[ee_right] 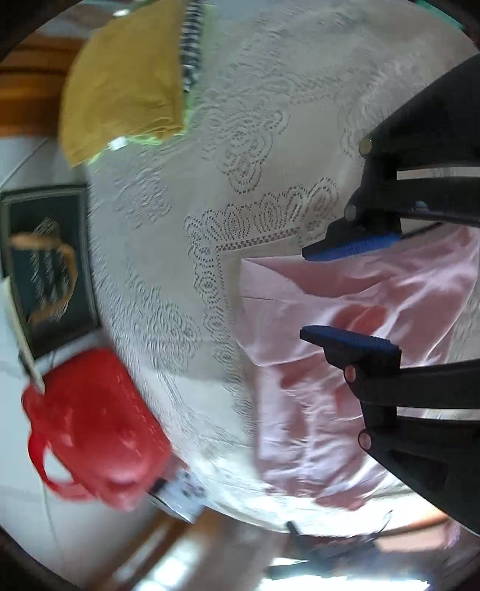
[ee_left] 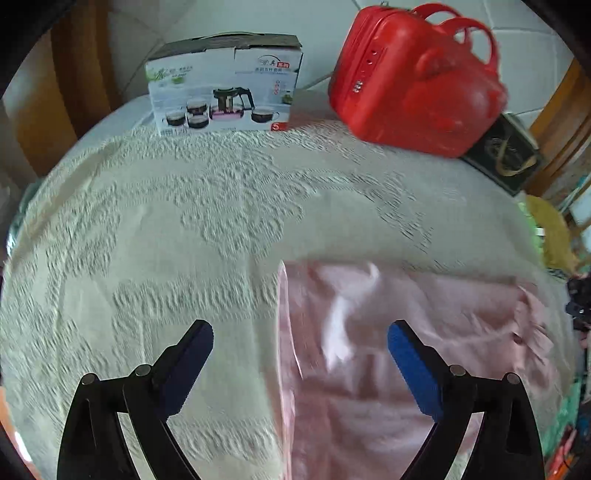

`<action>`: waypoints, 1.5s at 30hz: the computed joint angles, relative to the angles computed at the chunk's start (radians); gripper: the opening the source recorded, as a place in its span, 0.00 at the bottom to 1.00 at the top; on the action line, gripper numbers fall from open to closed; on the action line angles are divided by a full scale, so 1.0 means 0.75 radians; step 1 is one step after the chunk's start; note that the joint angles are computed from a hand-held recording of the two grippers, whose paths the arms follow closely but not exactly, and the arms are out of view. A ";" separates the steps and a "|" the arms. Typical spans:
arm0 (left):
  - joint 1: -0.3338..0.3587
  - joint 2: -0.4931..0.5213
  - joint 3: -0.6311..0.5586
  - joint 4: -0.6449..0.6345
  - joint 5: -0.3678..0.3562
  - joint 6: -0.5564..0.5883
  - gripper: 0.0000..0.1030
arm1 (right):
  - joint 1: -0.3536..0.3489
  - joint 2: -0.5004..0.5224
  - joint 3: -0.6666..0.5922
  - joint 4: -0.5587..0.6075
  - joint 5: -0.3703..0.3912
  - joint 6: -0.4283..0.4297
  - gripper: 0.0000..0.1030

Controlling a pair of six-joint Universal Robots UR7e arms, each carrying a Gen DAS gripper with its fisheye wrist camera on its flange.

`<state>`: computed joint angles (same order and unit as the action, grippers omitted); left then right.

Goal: Fold clothes

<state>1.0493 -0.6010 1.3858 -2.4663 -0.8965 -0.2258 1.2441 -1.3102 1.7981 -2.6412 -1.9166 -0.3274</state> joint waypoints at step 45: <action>0.026 0.159 -0.253 0.508 -0.018 -0.155 0.79 | 0.091 0.236 -0.344 0.320 -0.097 -0.031 0.63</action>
<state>1.0688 -0.4821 1.1962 -2.0850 -0.9097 -0.3422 1.3120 -1.1335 1.5402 -2.4012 -1.9896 -0.3509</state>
